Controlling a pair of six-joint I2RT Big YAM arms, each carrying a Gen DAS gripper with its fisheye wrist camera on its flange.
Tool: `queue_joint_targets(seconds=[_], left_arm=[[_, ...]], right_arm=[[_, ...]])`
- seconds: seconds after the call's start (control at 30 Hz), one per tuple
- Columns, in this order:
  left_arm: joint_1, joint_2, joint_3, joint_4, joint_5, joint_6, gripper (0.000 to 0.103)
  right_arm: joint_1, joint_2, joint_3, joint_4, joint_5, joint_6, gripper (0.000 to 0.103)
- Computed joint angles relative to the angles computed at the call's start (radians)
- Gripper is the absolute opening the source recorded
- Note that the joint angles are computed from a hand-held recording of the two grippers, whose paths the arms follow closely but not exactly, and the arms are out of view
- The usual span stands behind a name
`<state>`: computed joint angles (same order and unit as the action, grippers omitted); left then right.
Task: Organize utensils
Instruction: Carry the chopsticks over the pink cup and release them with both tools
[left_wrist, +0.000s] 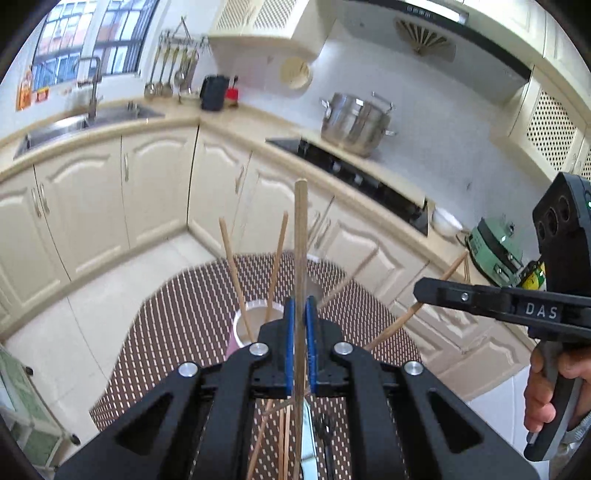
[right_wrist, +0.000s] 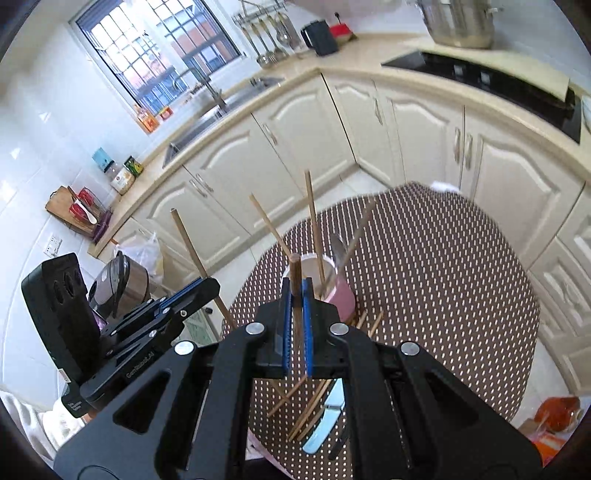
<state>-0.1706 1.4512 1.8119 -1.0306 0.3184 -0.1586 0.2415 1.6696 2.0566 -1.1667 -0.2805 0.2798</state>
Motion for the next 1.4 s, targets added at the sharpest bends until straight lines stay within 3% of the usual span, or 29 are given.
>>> queue_joint_targets(seconds=[0.57,1.07,1.3,1.4], left_arm=[[-0.005,0.119,0.21,0.144,-0.11,-0.042,0.006],[-0.03,0.185,0.195,0.193,-0.176,-0.037,0.006],[-0.03,0.19,0.15,0.198,-0.192,-0.031,0.006],[-0.037,0.184,0.121,0.21,-0.236,-0.02,0.006]], right_arm=[[-0.005,0.126,0.268,-0.061,0.048,-0.063,0.006],[0.008,0.159,0.219,-0.084,0.075,-0.083,0.006],[0.02,0.17,0.161,-0.076,0.081,-0.046,0.006],[0.021,0.166,0.143,-0.079,0.094,-0.024,0.006]])
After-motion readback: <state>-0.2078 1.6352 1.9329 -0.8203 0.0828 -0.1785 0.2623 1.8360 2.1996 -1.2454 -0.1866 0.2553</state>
